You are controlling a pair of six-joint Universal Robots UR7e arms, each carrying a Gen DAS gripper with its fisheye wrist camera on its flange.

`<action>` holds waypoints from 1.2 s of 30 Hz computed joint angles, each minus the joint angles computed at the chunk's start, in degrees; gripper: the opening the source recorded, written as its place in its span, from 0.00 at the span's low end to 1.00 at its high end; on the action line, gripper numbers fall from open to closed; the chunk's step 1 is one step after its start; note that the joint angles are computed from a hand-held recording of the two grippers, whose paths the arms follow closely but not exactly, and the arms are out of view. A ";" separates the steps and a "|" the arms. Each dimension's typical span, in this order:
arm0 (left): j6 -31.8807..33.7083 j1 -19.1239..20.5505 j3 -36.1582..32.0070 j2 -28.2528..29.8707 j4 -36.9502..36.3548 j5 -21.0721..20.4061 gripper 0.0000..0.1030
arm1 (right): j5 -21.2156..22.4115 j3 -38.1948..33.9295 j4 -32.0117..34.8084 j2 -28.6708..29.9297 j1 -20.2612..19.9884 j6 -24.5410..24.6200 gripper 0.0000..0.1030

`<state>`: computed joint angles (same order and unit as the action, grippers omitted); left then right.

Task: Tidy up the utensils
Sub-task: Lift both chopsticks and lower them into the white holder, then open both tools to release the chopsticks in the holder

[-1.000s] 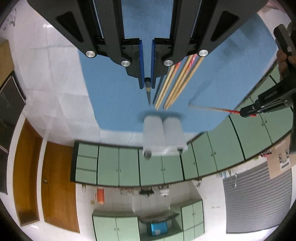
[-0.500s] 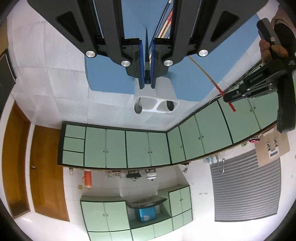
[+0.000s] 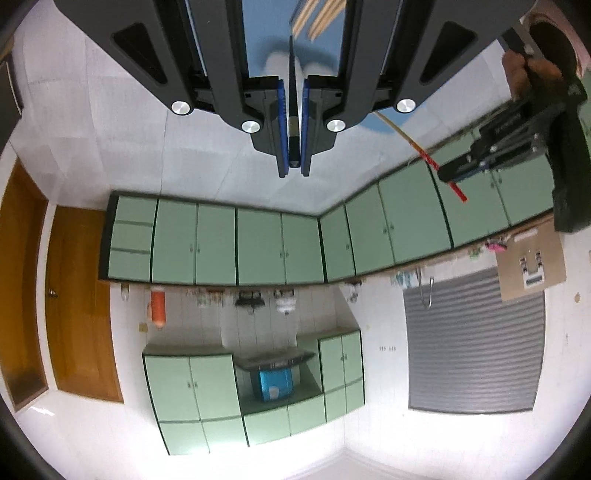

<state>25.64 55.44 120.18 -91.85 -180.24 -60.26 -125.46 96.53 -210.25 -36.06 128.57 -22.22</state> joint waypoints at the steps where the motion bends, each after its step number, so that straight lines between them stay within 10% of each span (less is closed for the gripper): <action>1: 0.78 -0.24 -0.51 1.15 -1.53 0.22 0.04 | 0.27 -1.62 -0.09 0.53 -0.17 -0.86 0.06; 13: 4.59 4.48 -10.10 16.06 -6.43 -0.66 0.04 | 3.91 -17.08 5.92 8.58 -5.60 -1.57 0.06; 27: 3.70 9.81 -11.39 18.53 -0.04 -2.44 0.06 | 4.79 -12.45 11.01 9.74 -8.96 4.29 0.07; 30: 2.90 10.22 -10.64 17.53 0.98 -2.60 0.21 | 4.42 -11.19 10.62 9.41 -8.96 4.46 0.12; 36: 3.32 9.39 -5.92 13.24 -3.28 -2.24 0.56 | 1.67 -5.21 2.15 7.88 -7.83 5.05 0.53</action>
